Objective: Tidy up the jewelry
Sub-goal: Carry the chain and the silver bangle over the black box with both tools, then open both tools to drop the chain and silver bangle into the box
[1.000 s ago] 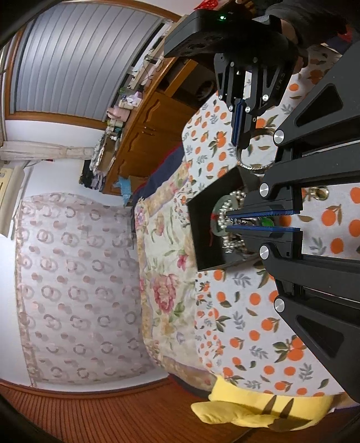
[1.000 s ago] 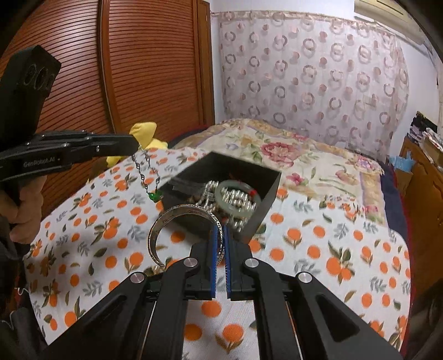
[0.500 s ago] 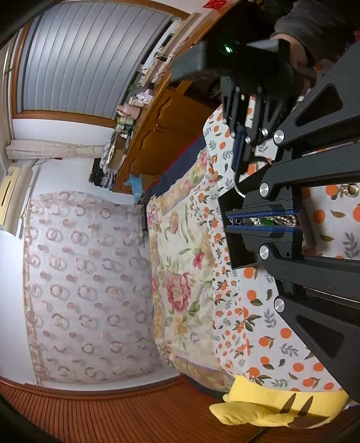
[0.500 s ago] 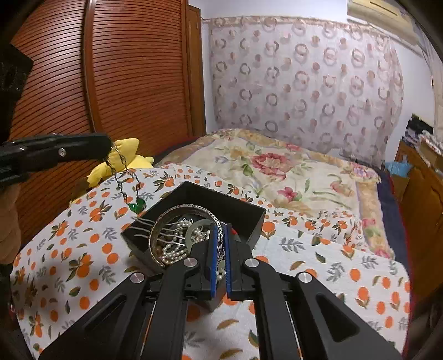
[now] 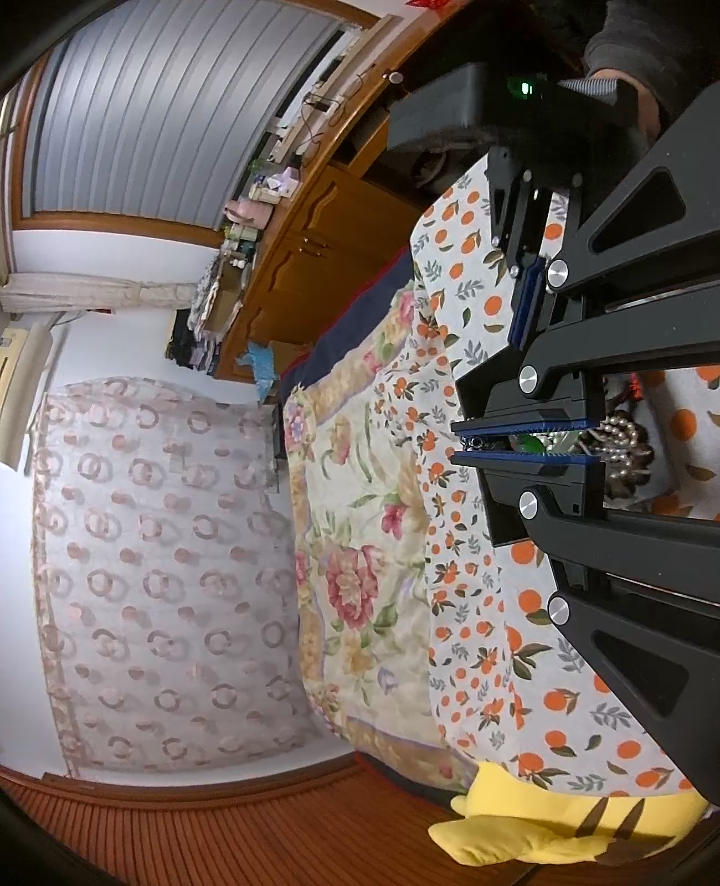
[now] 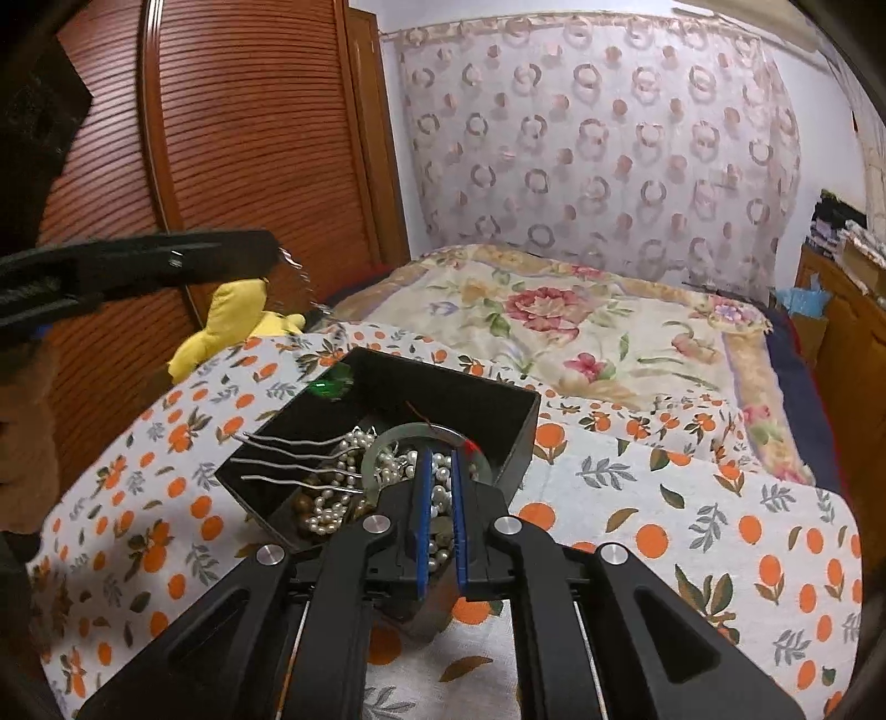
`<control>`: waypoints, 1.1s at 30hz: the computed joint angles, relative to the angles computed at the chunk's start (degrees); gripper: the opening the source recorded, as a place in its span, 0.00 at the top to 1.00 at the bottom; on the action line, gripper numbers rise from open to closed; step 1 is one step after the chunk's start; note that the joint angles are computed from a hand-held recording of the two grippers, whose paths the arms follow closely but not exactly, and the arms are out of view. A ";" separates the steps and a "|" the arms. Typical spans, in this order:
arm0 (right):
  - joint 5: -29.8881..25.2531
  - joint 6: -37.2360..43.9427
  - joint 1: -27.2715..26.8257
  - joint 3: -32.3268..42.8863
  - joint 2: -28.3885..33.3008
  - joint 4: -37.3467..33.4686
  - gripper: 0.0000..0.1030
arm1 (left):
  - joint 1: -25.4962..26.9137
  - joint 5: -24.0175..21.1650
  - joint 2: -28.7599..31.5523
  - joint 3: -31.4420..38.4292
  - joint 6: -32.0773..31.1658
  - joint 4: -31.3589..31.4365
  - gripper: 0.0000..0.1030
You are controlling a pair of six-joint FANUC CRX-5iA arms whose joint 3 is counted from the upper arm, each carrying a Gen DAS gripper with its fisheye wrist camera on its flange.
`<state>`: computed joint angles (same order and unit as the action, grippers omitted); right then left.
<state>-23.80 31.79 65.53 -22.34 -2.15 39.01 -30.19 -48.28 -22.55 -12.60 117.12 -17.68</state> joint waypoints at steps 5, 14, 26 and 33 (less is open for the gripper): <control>0.57 -0.68 -0.27 -0.69 -0.75 0.08 0.92 | 1.48 0.34 1.65 0.21 -1.85 1.41 0.96; 0.50 -1.72 -0.17 -1.40 -1.20 1.69 0.92 | 2.99 0.10 4.65 1.34 -2.86 1.89 0.96; 0.69 -1.99 0.04 -1.50 -1.24 2.30 0.92 | 1.67 -1.66 5.14 2.24 -0.28 -0.76 0.94; -0.83 -2.86 1.35 -2.15 -3.09 4.04 0.92 | -1.58 -4.39 2.49 1.16 3.83 -4.59 0.53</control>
